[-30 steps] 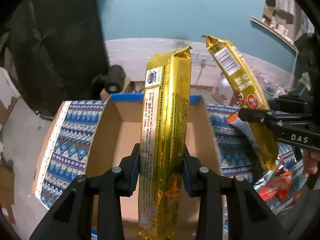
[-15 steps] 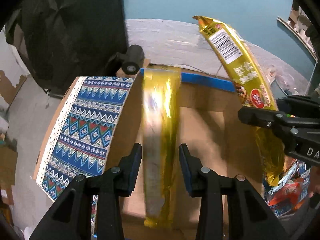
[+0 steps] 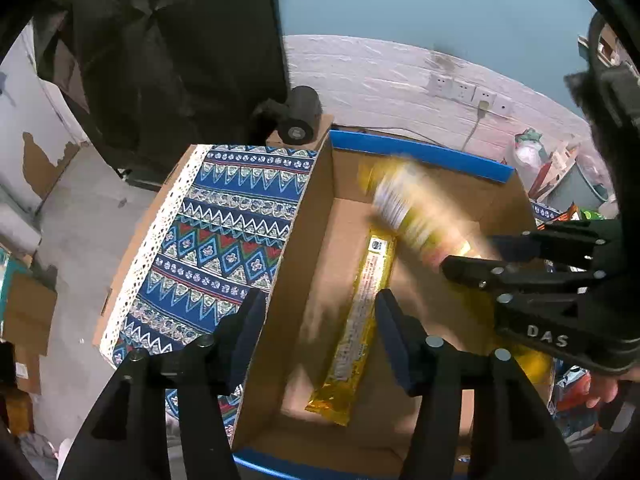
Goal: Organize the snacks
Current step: 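Open both tools to drop the gold bars into the box, then grasp a silver wrapper with the left tool while the right grasps a red chip bag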
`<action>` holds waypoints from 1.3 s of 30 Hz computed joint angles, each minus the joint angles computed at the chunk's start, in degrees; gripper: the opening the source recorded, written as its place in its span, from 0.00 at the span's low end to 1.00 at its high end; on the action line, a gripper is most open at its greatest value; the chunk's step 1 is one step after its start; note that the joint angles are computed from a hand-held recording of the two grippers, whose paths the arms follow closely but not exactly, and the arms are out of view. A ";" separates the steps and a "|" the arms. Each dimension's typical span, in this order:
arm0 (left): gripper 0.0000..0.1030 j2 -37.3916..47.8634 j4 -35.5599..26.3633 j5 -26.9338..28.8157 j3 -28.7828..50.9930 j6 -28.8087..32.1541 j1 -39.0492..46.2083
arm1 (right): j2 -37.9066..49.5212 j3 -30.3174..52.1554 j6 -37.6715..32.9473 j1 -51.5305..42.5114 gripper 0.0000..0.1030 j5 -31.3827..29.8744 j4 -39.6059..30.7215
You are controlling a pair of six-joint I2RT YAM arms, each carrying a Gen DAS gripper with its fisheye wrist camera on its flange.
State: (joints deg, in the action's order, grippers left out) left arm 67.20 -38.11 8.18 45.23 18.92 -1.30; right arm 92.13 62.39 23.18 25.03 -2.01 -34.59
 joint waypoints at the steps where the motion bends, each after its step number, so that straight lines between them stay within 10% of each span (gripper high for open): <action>1: 0.63 -0.17 -0.14 -0.09 0.10 -0.05 -0.08 | 0.14 0.05 0.20 0.23 0.30 -0.01 -0.04; 17: 0.77 -5.47 -2.71 -2.66 -0.13 -3.39 -8.24 | -9.98 -4.50 -1.15 -1.26 0.69 4.65 -4.29; 39: 0.77 -8.21 -5.40 -11.22 -0.88 -16.51 -41.03 | -42.21 -17.32 -15.51 -24.22 0.72 1.50 -22.76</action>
State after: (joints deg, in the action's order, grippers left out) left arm 58.99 -43.51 -3.04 44.35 2.41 -42.33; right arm 49.92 45.07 7.67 0.81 -0.51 -57.35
